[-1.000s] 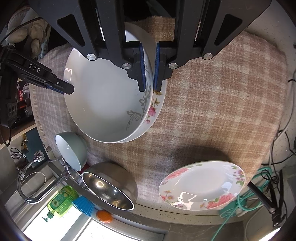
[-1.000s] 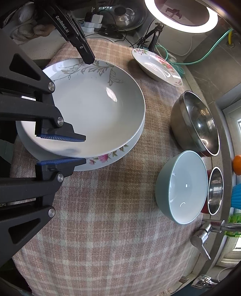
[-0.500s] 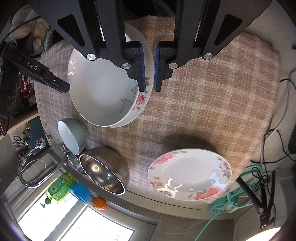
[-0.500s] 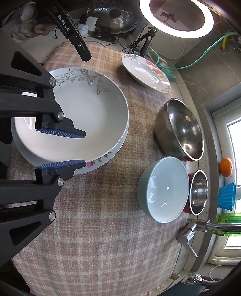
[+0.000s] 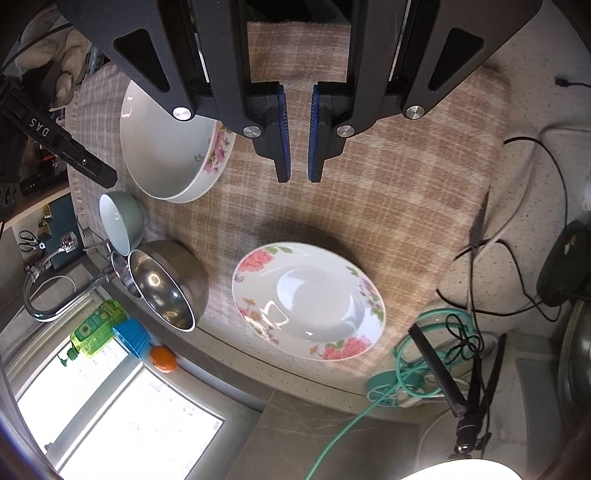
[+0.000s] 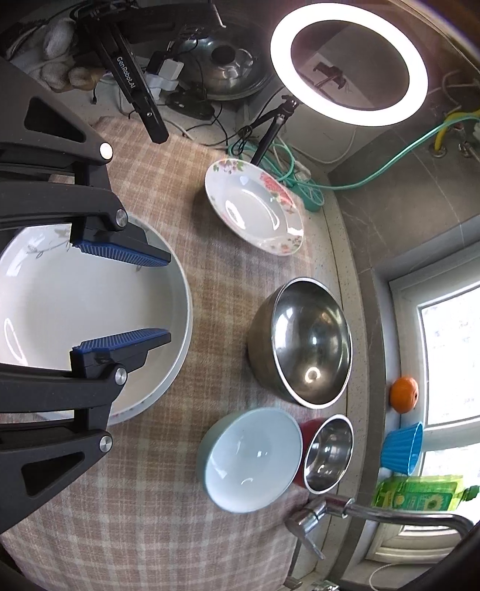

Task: Organize plates and bowls
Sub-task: 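Open both tools and lift them off the stacked plates, then move both open tools toward the pink-rose plate rim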

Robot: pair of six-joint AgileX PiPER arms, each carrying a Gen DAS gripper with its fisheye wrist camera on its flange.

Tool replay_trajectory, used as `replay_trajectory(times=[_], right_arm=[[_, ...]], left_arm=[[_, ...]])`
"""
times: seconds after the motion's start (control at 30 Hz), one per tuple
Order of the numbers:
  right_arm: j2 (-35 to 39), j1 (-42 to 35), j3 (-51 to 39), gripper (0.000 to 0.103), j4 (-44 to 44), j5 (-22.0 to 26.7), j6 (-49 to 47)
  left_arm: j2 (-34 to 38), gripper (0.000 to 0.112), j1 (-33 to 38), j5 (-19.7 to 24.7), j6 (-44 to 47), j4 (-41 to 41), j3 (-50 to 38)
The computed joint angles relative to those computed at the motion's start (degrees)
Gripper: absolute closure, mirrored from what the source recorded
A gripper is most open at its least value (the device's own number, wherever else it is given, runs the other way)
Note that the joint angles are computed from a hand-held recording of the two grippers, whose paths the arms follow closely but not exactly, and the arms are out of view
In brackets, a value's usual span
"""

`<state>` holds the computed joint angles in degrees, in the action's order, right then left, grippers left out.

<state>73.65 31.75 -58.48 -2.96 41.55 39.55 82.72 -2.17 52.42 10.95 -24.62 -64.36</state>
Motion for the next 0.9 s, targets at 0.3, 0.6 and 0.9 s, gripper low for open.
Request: replay_trajectory(times=[0.3, 0.6, 0.9], right_arm=[[12.85, 0.35, -15.85, 0.071, 1.14, 4.23, -7.58], [24.34, -3.72, -33.60, 0.072, 9.57, 9.12, -17.98], [40.13, -9.61, -55.31, 0.071, 17.60, 19.06, -26.08]], left_arm=[[4.03, 0.104, 6.17, -1.11, 1.68, -2.24, -3.01], [7.55, 0.104, 6.60, -2.80, -0.85, -3.42, -6.02], [13.50, 0.104, 6.85, -2.47, -2.87, -5.60, -10.91]])
